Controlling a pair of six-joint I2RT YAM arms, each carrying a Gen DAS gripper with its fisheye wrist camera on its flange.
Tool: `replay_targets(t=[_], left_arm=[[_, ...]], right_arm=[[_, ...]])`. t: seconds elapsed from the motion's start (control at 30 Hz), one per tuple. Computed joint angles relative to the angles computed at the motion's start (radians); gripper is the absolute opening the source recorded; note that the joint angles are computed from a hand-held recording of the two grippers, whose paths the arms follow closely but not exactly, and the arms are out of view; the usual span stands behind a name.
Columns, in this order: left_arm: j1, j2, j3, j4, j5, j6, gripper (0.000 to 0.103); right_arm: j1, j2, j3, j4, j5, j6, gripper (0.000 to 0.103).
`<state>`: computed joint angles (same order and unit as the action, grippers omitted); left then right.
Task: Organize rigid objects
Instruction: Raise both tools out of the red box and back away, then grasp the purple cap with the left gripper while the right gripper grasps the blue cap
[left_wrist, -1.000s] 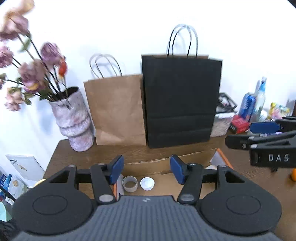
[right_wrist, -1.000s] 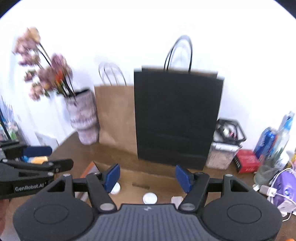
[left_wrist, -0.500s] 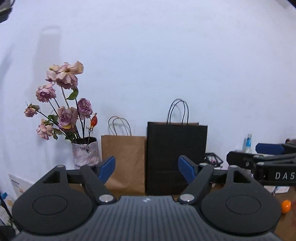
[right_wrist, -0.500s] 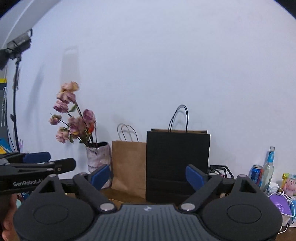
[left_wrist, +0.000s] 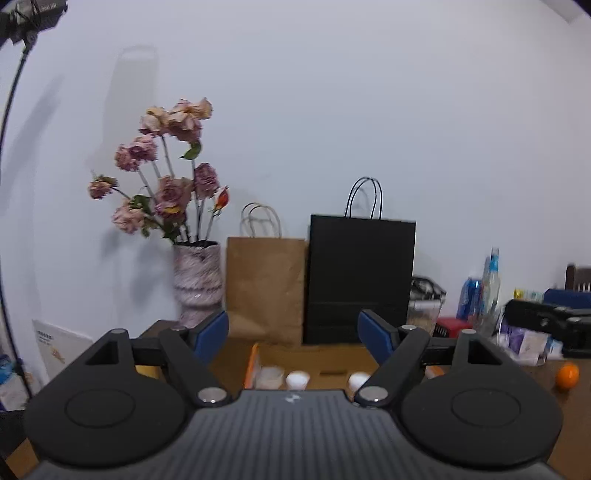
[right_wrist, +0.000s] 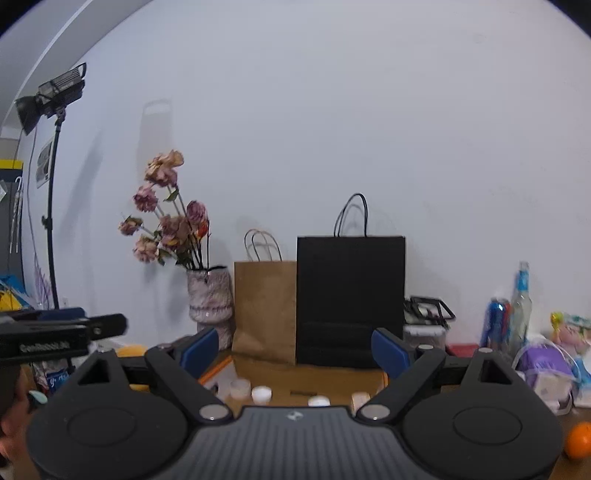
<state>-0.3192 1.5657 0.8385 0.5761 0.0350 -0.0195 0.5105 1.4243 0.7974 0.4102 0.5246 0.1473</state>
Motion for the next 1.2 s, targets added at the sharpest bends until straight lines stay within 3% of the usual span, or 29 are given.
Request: replay_targets(t=[0.17,0.3,0.47,0.57,0.67,0.8,0.93,1.0,1.1,1.2], left_arm=[[0.038,-0.182,-0.324,0.146,0.033,0.043,0.082],[0.077,-0.339,-0.535,0.179,0.073,0.033,0.085],[0.084,-0.446,-0.735,0.265,0.106,0.084,0.086],[0.074,-0.424,-0.804,0.344,0.123,0.098,0.087],[0.036,-0.332,-0.787,0.370,0.095,0.108,0.087],[-0.017,-0.126,-0.732,0.483,0.048,0.097,0.086],[-0.080,0.003,-0.623,0.468,0.030,0.093,0.080],[-0.119,0.087,-0.559,0.511,0.008,0.114,0.079],[-0.155,0.182,-0.420,0.466,-0.005,0.162,0.074],[-0.174,0.292,-0.227,0.348,-0.021,0.206,0.069]], right_arm=[[0.192,-0.137,-0.283,0.113,0.188,-0.007,0.090],[0.384,-0.183,-0.420,0.129,0.345,0.070,0.092],[0.619,-0.132,-0.472,0.038,0.548,0.283,0.092],[0.691,-0.050,-0.462,-0.050,0.623,0.484,0.092],[0.705,0.035,-0.441,-0.136,0.658,0.645,0.092],[0.643,0.065,-0.477,-0.057,0.580,0.637,0.091],[0.536,0.038,-0.526,0.095,0.509,0.502,0.090],[0.448,0.015,-0.534,0.144,0.431,0.425,0.090],[0.297,0.016,-0.525,0.230,0.309,0.278,0.088],[0.126,0.046,-0.473,0.271,0.163,0.130,0.086]])
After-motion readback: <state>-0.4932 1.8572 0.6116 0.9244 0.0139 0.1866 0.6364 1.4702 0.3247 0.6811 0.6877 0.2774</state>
